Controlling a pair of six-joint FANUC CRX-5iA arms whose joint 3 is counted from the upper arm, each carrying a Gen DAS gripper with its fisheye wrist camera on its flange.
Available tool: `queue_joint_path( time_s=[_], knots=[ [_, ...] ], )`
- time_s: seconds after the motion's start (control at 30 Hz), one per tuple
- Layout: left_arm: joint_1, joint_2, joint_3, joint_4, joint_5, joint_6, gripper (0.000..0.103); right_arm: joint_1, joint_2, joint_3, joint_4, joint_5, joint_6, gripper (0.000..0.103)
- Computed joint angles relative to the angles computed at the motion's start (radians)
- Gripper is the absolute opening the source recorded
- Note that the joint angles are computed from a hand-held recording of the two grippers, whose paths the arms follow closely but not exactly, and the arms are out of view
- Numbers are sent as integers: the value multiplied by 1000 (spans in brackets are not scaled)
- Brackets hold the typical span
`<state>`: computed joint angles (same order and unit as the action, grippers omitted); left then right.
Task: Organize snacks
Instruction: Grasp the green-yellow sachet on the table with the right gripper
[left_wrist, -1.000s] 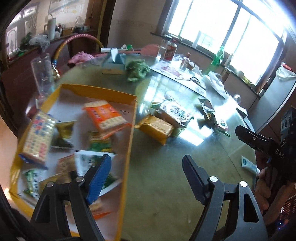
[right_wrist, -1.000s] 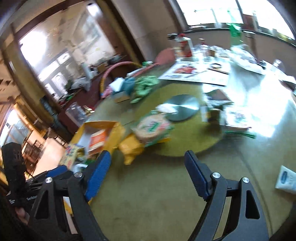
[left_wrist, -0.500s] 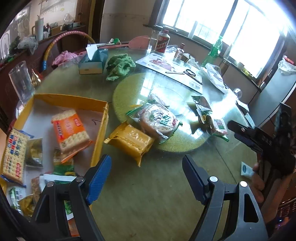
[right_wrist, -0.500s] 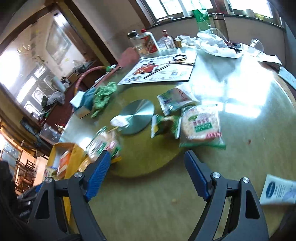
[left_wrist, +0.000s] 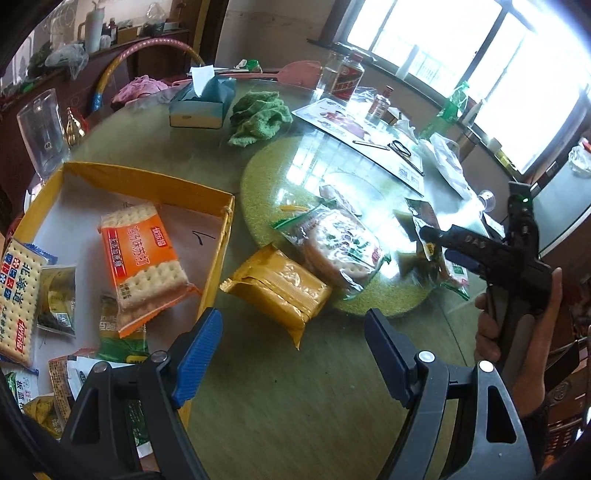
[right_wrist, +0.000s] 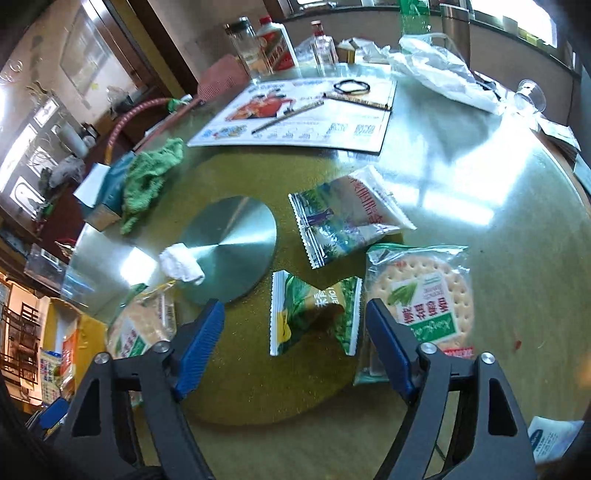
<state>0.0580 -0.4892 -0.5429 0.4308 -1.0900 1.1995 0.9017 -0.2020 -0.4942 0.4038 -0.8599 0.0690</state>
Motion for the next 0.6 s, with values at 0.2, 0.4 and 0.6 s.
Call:
queue_joint_path(
  time_s=[0.2,0.4,0.6],
  knots=[
    [-34,38,25,-6,8,33,79,-9,59,37,-28,-34,20,57],
    [-93,114,71,-20,25,94,79,-5,31,0,-15,4,6,40],
    [-179,236,165,-100,56,247,79,51,-48,-69,62,15,-96,40]
  ],
)
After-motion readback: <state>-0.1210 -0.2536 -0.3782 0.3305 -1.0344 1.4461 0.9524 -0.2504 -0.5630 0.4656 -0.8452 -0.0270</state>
